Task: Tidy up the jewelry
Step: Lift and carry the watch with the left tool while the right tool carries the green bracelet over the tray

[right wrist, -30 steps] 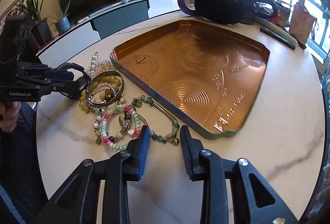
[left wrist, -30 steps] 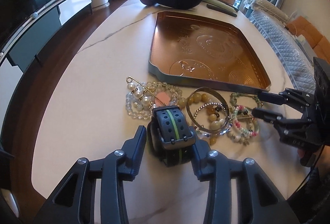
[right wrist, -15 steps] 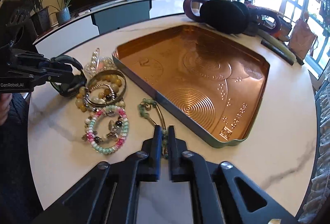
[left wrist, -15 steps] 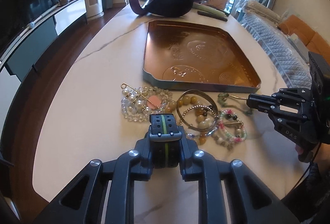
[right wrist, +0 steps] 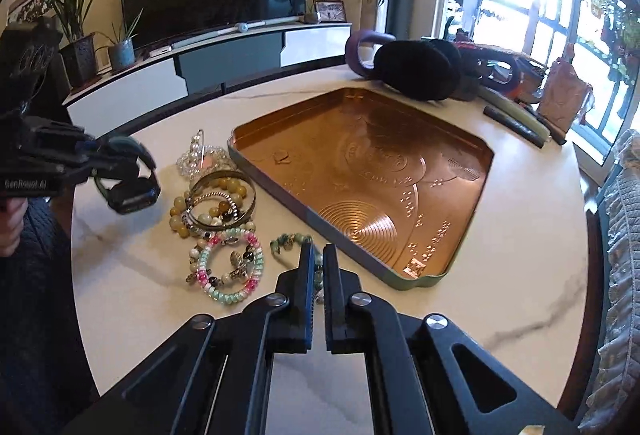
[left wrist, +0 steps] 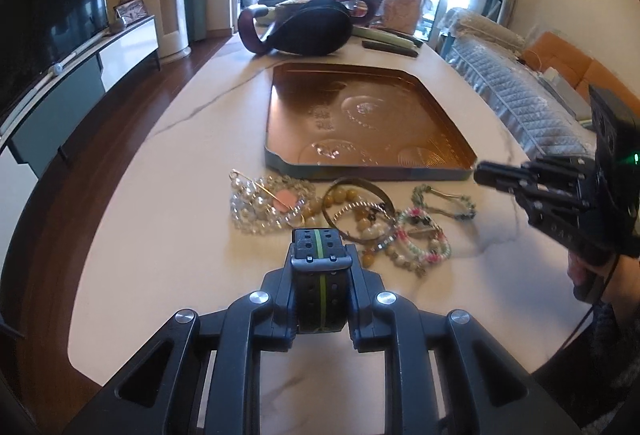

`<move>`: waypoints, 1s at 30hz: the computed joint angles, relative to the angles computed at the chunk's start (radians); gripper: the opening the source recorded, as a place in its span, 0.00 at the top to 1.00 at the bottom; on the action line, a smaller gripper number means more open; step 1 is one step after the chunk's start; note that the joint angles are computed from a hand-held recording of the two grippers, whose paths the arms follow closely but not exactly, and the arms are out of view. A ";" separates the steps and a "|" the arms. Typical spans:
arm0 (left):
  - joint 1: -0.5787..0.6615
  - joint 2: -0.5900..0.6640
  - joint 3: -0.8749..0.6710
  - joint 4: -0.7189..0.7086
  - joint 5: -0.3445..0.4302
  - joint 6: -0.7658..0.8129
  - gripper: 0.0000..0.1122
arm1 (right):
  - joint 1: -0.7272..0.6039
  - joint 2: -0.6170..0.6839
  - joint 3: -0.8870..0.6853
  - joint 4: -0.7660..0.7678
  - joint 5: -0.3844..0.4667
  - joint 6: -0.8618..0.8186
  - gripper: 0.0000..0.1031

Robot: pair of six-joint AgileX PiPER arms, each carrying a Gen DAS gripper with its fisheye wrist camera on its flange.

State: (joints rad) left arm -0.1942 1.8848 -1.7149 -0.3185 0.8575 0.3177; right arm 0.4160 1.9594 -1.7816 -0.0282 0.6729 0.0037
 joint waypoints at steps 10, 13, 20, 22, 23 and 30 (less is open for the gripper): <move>-0.009 -0.016 0.033 0.075 0.004 -0.092 0.82 | -0.020 0.056 -0.057 0.006 0.108 0.036 0.91; -0.013 -0.037 0.067 0.088 0.001 -0.105 0.82 | -0.025 0.067 -0.070 -0.027 0.120 0.046 0.88; -0.002 -0.055 0.104 0.112 -0.017 -0.121 0.82 | -0.050 0.119 -0.126 0.082 0.177 -0.035 0.84; 0.000 -0.048 0.098 0.113 -0.011 -0.124 0.82 | -0.035 0.110 -0.094 0.047 0.145 -0.043 0.83; -0.002 -0.041 0.090 0.116 -0.003 -0.127 0.82 | -0.034 0.111 -0.095 0.044 0.146 -0.045 0.83; -0.014 -0.033 0.077 0.081 0.003 -0.095 0.82 | -0.006 0.113 -0.107 -0.028 0.162 0.019 0.96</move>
State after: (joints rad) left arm -0.2082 1.8523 -1.6375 -0.2377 0.8609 0.2226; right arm 0.4097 2.0726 -1.8890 -0.0563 0.8354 0.0225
